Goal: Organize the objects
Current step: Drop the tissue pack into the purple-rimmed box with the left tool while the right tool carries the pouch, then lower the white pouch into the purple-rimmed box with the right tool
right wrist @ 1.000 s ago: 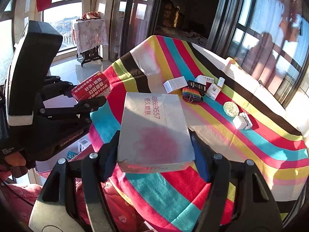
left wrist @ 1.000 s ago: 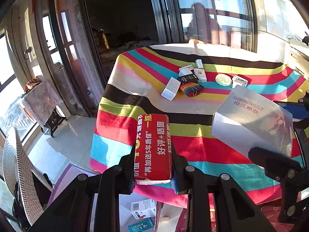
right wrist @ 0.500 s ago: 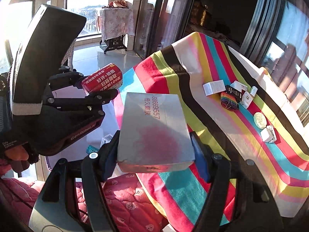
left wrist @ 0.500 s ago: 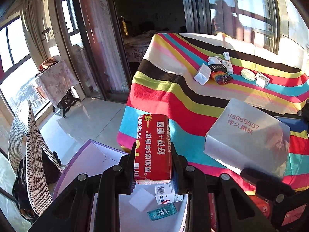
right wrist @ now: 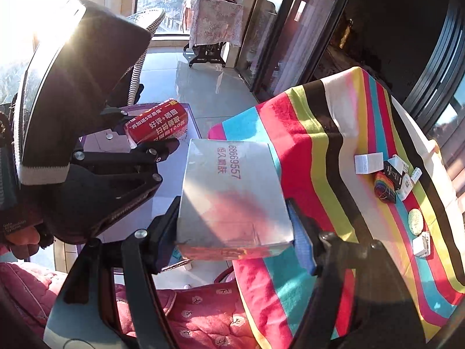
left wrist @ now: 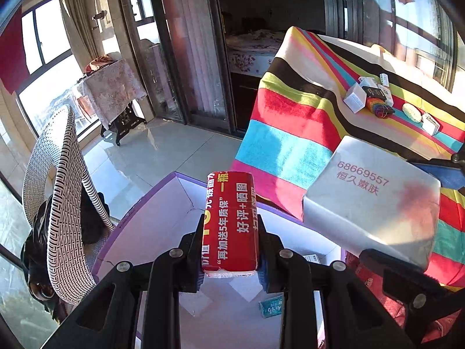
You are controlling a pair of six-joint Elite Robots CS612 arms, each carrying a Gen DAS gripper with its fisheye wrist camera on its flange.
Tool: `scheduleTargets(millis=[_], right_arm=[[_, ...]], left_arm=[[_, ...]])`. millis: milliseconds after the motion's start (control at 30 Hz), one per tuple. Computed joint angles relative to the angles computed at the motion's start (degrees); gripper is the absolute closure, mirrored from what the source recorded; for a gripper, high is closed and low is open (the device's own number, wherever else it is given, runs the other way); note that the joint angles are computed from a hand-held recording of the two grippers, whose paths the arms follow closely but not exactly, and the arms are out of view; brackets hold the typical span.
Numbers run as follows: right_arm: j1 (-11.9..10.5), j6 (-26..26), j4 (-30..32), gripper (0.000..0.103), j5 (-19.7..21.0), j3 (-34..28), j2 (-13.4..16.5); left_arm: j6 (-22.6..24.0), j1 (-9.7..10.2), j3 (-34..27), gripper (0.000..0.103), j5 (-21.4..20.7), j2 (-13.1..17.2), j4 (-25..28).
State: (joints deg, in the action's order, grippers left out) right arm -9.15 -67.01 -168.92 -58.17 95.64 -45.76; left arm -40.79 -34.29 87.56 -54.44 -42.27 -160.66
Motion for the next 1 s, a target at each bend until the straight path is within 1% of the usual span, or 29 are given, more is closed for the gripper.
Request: scheduleTargets(millis=[100, 167, 200, 233, 300, 367, 400, 500, 600, 667, 733, 800, 900, 933, 1000], right_arm=[[0.75, -1.41, 1.89, 0.032, -0.15, -0.42, 0.28], [1.22, -2.59, 3.99, 0.031, 0.05, -1.00, 0.61], [1.54, -2.73, 4.54, 0.031, -0.54, -1.29, 0.83], [1.89, -2.25, 4.12, 0.031, -1.71, -1.50, 1.13], [2.36, -0.76, 2.56, 0.031, -3.40, -1.71, 1.65], [2.27, 0.11, 2.23, 0.029, -3.58, -1.77, 1.75], [2.17, 0.45, 1.85, 0.026, -3.72, -1.77, 1.78], [1.60, 2.48, -0.27, 0.023, -3.93, -1.56, 1.76], [0.66, 6.61, -1.49, 0.021, -4.25, -2.34, 1.93], [-0.13, 9.89, -2.69, 0.020, -4.92, -2.97, 2.11], [-1.04, 12.79, -3.62, 0.018, -5.55, -3.91, 2.52], [-1.99, 15.29, -4.64, 0.017, -6.72, -5.10, 3.15], [-4.09, 20.42, -4.88, 0.017, -7.77, -7.61, 4.43], [-4.91, 22.56, -4.52, 0.016, -8.18, -8.81, 5.07], [-6.29, 26.68, -3.49, 0.015, -9.76, -11.99, 6.86]], left_arm=[[-2.66, 0.63, 0.89, 0.073, -0.43, -0.23, 1.12], [-6.59, 0.90, 1.74, 0.070, 0.20, -0.61, 2.64], [-8.86, 1.08, 2.12, 0.061, 0.56, -0.85, 3.77], [-10.52, 1.27, 2.67, 0.044, 0.71, -1.11, 4.12], [-12.86, 1.48, 3.71, 0.025, 1.49, -1.51, 4.06], [-14.41, 1.49, 4.19, 0.022, 2.96, -1.74, 4.71], [-14.95, 1.50, 4.29, 0.021, 3.32, -1.85, 5.22], [-15.15, 1.61, 3.83, 0.020, 2.71, -1.78, 5.82], [-12.69, 1.35, 2.29, 0.020, 1.34, -1.08, 5.11], [-9.61, 0.86, 0.58, 0.020, 0.99, -0.24, 4.98], [-5.82, 0.51, -1.46, 0.020, -0.68, 0.74, 3.77], [-1.27, 0.35, -3.83, 0.020, -4.45, 1.98, 0.14], [5.60, -0.36, -8.95, 0.019, -8.51, 4.70, -2.95], [7.90, -0.48, -10.91, 0.018, -10.64, 5.78, -3.69], [11.24, -0.65, -16.13, 0.018, -15.80, 8.53, -3.09]])
